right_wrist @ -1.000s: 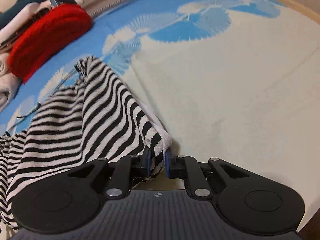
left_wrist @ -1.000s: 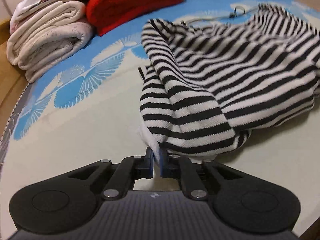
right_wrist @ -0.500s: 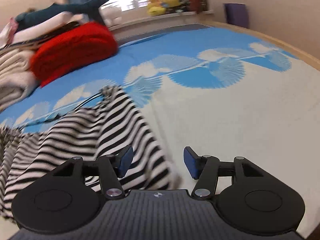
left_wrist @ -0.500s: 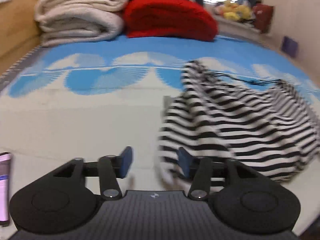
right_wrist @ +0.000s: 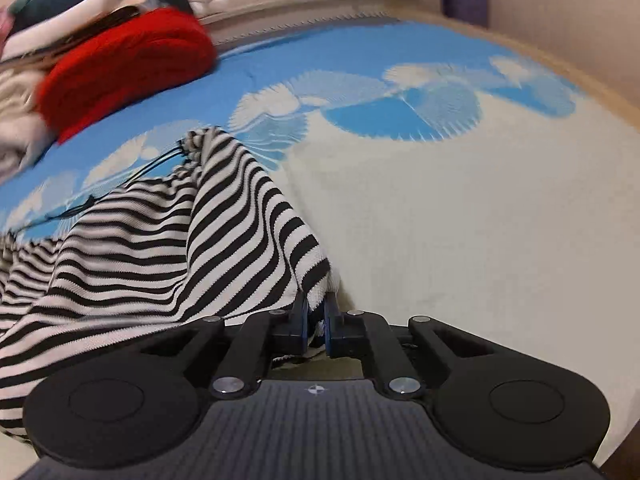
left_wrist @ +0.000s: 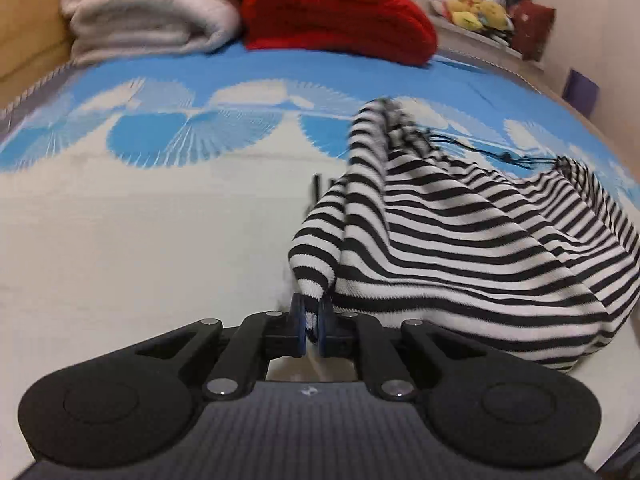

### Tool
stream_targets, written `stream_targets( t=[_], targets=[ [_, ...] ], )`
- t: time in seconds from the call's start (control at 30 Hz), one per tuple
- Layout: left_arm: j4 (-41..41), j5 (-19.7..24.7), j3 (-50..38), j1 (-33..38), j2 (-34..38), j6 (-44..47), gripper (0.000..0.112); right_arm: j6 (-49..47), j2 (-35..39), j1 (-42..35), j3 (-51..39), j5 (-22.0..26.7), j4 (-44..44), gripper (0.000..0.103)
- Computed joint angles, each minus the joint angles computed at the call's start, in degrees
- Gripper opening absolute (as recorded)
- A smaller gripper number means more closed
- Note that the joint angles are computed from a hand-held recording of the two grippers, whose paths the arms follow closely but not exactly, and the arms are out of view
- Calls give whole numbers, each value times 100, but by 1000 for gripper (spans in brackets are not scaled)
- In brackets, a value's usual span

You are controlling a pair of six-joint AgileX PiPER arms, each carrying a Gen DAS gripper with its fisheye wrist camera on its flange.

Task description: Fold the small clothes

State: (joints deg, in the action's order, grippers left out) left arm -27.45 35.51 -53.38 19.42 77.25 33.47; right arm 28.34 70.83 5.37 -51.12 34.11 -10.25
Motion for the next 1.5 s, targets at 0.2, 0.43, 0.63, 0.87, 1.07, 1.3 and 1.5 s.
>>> stream_targets(
  t=[0.2, 0.43, 0.63, 0.87, 1.07, 1.3, 1.5],
  targets=[
    [1133, -424, 116, -516, -35, -654, 18, -28, 203, 233, -76, 240, -223, 19],
    [859, -923, 197, -267, -562, -1228, 73, 1212, -852, 543, 484, -955, -1201, 58],
    [616, -957, -904, -811, 267, -1515, 72, -1377, 367, 918, -541, -1588, 1393, 57],
    [526, -989, -2372, -1347, 1977, -1750, 72, -939, 2434, 1840, -2406, -1254, -415, 57],
    [796, -328, -3344, -1304, 3043, -2348, 72, -1193, 3587, 1996, -3610, -329, -1058, 21],
    [914, 267, -3943, -981, 3483, -3263, 73, 37, 3433, 1779, -3613, -956, -1085, 5],
    [1442, 29, -3780, -1025, 3342, -3632, 92, -73, 3875, 1803, -3657, -875, -1040, 9]
  ],
)
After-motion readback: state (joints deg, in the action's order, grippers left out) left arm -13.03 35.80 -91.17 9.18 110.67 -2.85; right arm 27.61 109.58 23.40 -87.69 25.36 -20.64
